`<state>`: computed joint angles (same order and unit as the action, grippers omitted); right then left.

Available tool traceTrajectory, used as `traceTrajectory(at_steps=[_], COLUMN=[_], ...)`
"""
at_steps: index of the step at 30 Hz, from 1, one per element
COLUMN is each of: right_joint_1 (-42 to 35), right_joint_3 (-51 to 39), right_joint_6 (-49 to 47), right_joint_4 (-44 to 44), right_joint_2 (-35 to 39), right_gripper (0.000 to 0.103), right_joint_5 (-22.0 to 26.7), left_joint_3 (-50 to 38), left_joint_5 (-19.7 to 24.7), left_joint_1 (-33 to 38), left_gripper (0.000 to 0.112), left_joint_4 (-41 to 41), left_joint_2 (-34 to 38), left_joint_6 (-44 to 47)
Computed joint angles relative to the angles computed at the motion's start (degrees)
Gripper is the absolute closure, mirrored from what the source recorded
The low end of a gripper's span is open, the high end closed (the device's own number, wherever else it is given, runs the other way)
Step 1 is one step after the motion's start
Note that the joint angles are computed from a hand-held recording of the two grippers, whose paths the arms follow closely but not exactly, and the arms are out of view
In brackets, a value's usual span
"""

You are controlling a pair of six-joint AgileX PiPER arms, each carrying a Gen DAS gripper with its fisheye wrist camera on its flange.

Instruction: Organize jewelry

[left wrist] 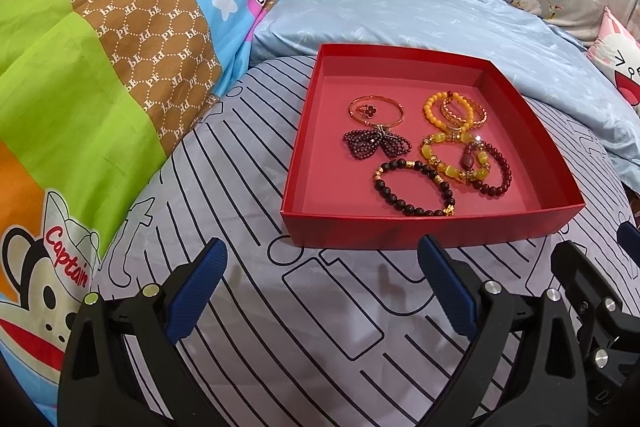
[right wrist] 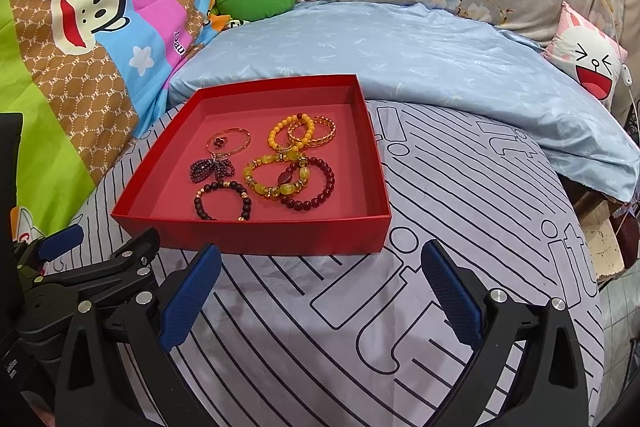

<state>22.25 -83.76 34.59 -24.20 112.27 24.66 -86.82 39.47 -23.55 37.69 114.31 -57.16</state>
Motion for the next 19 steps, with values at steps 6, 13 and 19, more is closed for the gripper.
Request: traceTrajectory(at_steps=[6, 13, 19], right_joint_1=[0.0, 0.0, 0.0], right_joint_3=[0.0, 0.1, 0.2], right_joint_6=[0.1, 0.5, 0.5], right_joint_4=[-0.1, -0.3, -0.5], right_joint_2=[0.0, -0.2, -0.2], right_gripper=[0.006, 0.006, 0.006], right_joint_5=[0.0, 0.0, 0.1], left_joint_3=[-0.4, -0.5, 0.0], left_joint_5=[0.2, 0.1, -0.1], left_joint_1=[-0.1, -0.1, -0.2], left_gripper=[0.021, 0.021, 0.022], left_joint_4=[-0.1, -0.2, 0.0], left_joint_2=[0.2, 0.3, 0.0], left_joint_6=[0.1, 0.2, -0.4])
